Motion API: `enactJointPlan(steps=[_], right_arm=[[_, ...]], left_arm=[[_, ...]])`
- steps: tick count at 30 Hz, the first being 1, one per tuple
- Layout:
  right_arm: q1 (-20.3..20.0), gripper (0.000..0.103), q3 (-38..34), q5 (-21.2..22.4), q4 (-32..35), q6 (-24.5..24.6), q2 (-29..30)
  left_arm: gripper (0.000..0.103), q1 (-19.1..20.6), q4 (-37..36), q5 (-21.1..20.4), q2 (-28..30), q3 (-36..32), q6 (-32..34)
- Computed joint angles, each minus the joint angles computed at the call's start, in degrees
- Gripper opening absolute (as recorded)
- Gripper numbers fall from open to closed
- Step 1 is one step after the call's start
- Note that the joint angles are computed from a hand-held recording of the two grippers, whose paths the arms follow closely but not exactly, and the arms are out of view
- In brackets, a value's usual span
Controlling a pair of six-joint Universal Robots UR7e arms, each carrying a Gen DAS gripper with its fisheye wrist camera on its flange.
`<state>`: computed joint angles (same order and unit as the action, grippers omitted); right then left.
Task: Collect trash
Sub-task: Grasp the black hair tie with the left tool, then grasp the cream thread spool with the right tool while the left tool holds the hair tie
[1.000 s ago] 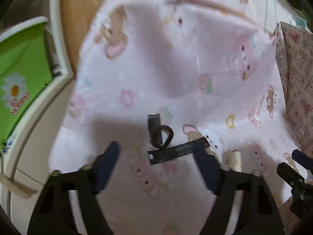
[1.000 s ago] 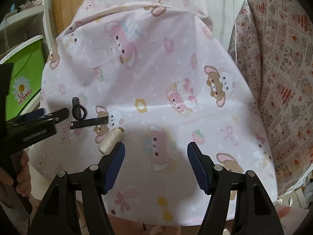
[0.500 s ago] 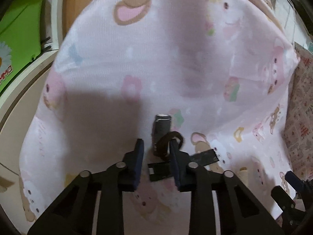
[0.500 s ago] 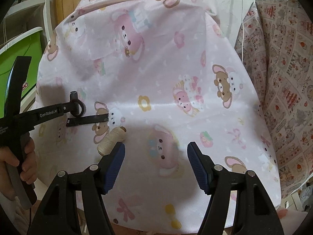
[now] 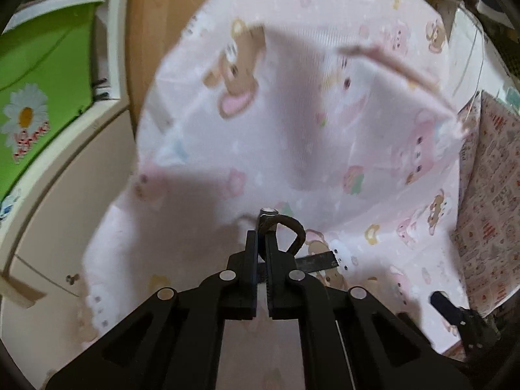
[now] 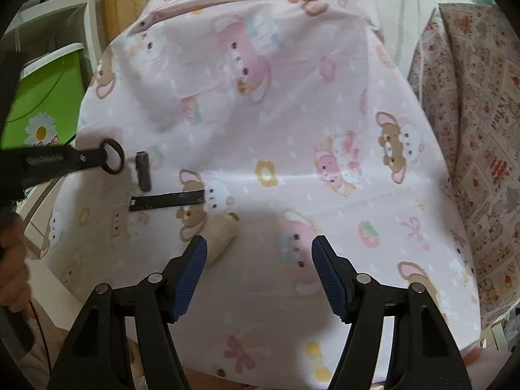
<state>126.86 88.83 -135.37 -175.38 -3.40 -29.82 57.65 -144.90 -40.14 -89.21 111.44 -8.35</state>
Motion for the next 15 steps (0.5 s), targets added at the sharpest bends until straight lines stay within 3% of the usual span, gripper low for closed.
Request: enactJointPlan(steps=[2,7,15], right_arm=[[0.12,0.081,-0.45,0.23,-0.60,0.53,0.56],[0.25,0.082,-2.48,-0.45,0.34,2.51,2.29],[0.06,0.081,-9.03,-5.36,4.72,5.36,7.98]], left_arm=[[0.003,-1.27,0.08,1.69,-2.05,1.22,-0.11],[0.003,-4.12,-3.34,7.70,-3.90,3.34,3.18],[0.003,-3.96,-3.33,7.94,-3.66,2.88,3.90]])
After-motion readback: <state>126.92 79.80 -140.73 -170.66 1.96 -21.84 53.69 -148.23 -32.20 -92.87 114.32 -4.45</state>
